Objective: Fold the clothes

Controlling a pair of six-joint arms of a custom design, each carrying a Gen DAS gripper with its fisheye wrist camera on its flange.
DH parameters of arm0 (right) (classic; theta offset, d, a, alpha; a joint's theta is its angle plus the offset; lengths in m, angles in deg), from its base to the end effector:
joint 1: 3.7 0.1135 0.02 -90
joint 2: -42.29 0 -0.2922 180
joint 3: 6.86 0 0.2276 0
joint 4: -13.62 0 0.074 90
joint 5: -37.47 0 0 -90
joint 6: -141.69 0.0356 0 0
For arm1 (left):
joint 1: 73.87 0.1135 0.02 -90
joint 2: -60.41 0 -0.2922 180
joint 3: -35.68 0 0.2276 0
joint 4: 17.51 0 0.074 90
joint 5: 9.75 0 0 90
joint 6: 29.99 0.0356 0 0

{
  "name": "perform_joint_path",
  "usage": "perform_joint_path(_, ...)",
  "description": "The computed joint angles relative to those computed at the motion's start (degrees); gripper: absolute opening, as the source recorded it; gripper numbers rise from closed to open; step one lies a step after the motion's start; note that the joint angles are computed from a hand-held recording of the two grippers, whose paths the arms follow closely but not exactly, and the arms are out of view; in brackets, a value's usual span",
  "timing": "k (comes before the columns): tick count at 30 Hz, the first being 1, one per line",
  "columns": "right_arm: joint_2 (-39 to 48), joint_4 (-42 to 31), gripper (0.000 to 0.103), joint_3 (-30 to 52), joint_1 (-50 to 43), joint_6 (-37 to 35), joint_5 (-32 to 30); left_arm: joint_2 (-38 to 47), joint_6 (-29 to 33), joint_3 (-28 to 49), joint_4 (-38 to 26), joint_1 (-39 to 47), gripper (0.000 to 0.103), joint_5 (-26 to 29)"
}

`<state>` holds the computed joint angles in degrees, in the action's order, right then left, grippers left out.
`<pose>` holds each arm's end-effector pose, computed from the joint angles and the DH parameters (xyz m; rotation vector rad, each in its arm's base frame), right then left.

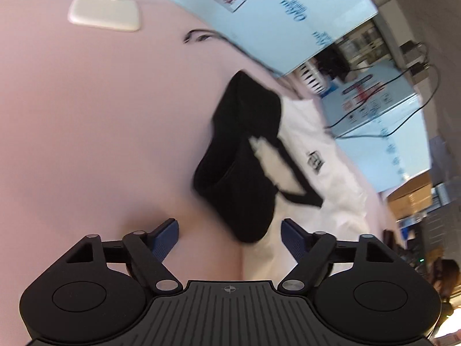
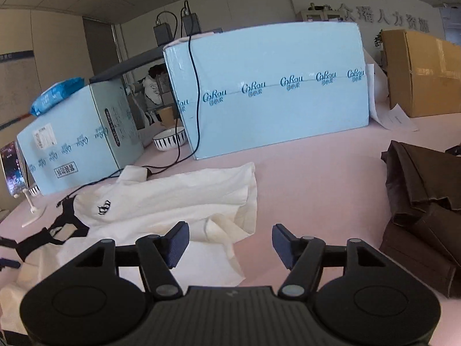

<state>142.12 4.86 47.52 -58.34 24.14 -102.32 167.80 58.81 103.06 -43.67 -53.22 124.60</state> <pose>0.1878 -0.2177 0.1605 0.1870 2.1275 0.2904 0.3099 0.0902 0.1550 -0.2591 2.4614 -0.9027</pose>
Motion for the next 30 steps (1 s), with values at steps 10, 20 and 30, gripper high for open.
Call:
perform_joint_path(10,-10.9,-20.4,0.003,-5.9,-6.0,-24.9,-3.7,-3.2,3.5,-0.3,-1.3,-6.4,0.013,-5.8)
perform_joint_path(20,-11.4,-39.8,0.060,0.0,-11.0,-28.7,0.4,-0.7,5.9,2.3,-12.3,2.5,0.024,-2.6)
perform_joint_path(30,9.1,-4.5,0.076,20.2,12.3,14.3,10.2,2.5,-3.3,13.1,3.1,-7.0,0.077,-4.9)
